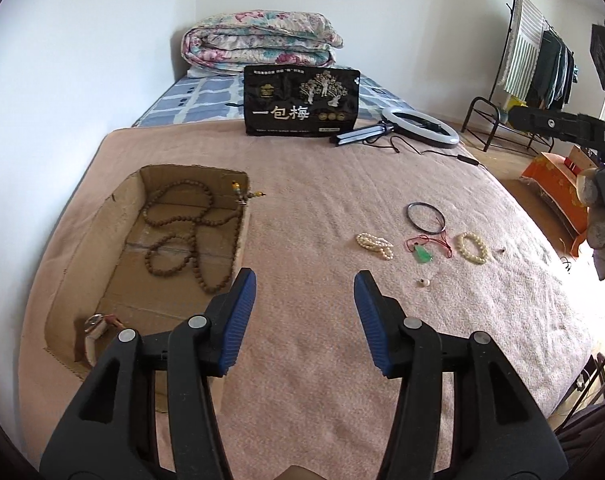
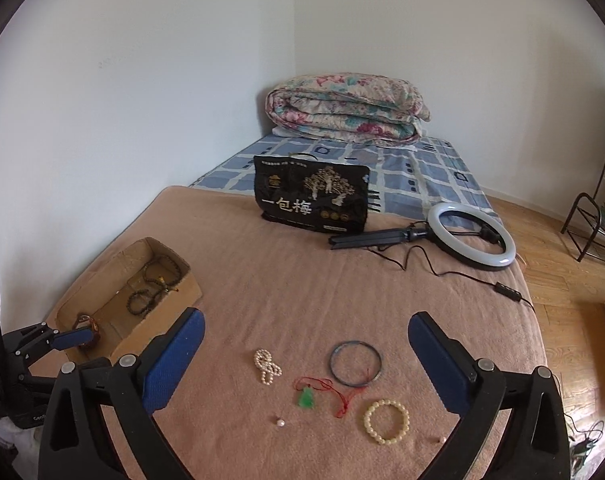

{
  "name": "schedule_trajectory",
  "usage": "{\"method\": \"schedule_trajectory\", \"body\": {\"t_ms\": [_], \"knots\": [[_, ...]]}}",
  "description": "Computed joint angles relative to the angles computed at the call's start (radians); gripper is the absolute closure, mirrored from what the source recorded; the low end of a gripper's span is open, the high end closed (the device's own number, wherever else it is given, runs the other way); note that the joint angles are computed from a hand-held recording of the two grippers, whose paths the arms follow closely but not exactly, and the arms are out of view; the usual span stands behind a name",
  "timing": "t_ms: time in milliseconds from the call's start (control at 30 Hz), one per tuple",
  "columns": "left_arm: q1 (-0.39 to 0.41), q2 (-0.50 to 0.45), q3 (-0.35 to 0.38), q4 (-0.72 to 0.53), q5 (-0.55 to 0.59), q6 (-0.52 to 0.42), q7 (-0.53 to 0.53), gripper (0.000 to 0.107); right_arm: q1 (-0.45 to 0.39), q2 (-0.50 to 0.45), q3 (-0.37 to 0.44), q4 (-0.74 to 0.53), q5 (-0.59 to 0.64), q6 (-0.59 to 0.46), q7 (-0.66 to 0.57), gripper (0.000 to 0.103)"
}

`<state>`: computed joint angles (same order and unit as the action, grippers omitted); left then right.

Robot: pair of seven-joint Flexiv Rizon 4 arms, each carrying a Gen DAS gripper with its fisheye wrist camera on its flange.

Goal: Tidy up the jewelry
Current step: 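Move both open grippers back over the remaining jewelry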

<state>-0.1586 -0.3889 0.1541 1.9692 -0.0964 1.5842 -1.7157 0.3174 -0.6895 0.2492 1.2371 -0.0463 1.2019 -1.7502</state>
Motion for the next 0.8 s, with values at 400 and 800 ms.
{"method": "schedule_trajectory", "body": {"t_ms": [400, 800], "knots": [[0.071, -0.151, -0.160, -0.142, -0.098, -0.027, 0.086, 0.055, -0.066, 0.016, -0.067, 0.140, -0.037, 0.038, 0.038, 0.000], [0.058, -0.307, -0.169, -0.337, -0.143, -0.124, 0.117, 0.055, -0.077, -0.081, -0.102, 0.071, -0.106, -0.054, 0.092, 0.008]]}}
